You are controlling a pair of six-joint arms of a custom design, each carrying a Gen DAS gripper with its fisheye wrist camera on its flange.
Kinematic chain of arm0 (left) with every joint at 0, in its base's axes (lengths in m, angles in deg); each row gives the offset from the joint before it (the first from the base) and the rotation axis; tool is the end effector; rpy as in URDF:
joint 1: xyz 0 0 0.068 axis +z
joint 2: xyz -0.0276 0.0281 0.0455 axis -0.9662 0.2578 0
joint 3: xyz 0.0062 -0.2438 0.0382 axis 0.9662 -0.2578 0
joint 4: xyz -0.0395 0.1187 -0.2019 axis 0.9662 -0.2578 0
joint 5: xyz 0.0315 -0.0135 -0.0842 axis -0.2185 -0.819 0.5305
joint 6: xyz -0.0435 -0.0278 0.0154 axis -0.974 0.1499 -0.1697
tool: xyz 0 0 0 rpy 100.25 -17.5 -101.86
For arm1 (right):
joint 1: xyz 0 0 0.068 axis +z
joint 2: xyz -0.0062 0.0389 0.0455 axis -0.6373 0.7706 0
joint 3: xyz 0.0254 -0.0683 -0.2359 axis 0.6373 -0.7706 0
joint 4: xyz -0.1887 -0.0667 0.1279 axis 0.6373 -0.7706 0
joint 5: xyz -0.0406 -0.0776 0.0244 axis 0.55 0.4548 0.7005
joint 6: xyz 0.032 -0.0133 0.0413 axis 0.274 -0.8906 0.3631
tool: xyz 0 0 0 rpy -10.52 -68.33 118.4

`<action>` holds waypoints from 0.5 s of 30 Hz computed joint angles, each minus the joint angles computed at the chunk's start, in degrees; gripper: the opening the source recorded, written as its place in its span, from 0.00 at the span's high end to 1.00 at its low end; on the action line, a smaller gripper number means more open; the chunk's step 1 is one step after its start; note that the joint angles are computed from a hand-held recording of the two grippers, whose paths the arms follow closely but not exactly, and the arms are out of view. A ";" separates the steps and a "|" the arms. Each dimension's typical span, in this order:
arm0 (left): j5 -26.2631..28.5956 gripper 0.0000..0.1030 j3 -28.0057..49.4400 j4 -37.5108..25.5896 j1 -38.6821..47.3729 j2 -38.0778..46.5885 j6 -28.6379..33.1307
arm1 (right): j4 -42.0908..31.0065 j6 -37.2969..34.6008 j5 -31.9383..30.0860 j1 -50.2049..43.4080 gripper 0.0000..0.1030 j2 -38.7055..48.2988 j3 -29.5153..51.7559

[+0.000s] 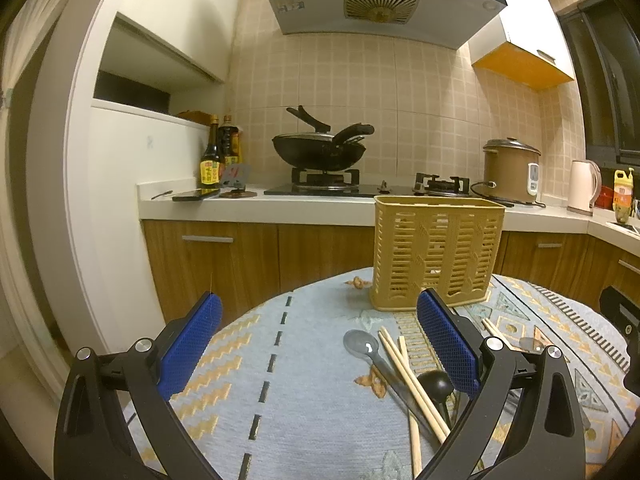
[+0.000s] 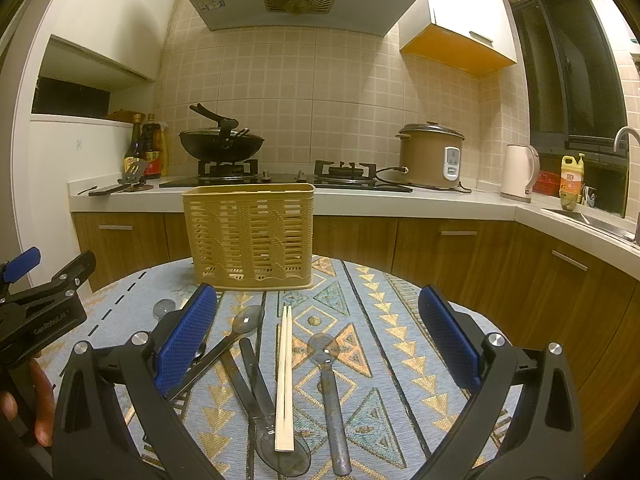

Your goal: Organize utensils

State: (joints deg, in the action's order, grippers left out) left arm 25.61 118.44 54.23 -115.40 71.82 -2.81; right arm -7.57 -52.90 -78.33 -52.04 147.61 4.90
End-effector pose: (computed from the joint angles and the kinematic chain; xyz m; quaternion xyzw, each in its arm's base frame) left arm 0.2400 -0.1668 0.2505 -0.1009 0.7740 0.0760 0.6205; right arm 0.2412 -0.0414 0.3083 -0.0650 0.7904 0.0260 0.6086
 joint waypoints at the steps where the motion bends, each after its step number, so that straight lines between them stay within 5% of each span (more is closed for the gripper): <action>1: 0.08 0.08 0.05 -0.07 0.00 0.04 0.00 | 0.00 -0.01 0.08 0.13 0.06 0.05 0.02; 10: 0.02 0.08 0.15 -0.48 -0.01 0.08 -0.49 | 0.01 -0.03 0.79 0.76 0.06 0.45 0.03; 15: 2.51 0.08 3.47 -7.33 1.86 1.01 -4.65 | -2.05 0.30 1.61 0.98 0.06 2.38 1.81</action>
State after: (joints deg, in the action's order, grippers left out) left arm 28.12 121.91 46.90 -113.54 72.83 -7.46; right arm -9.61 -52.60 -76.72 -51.06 149.99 6.71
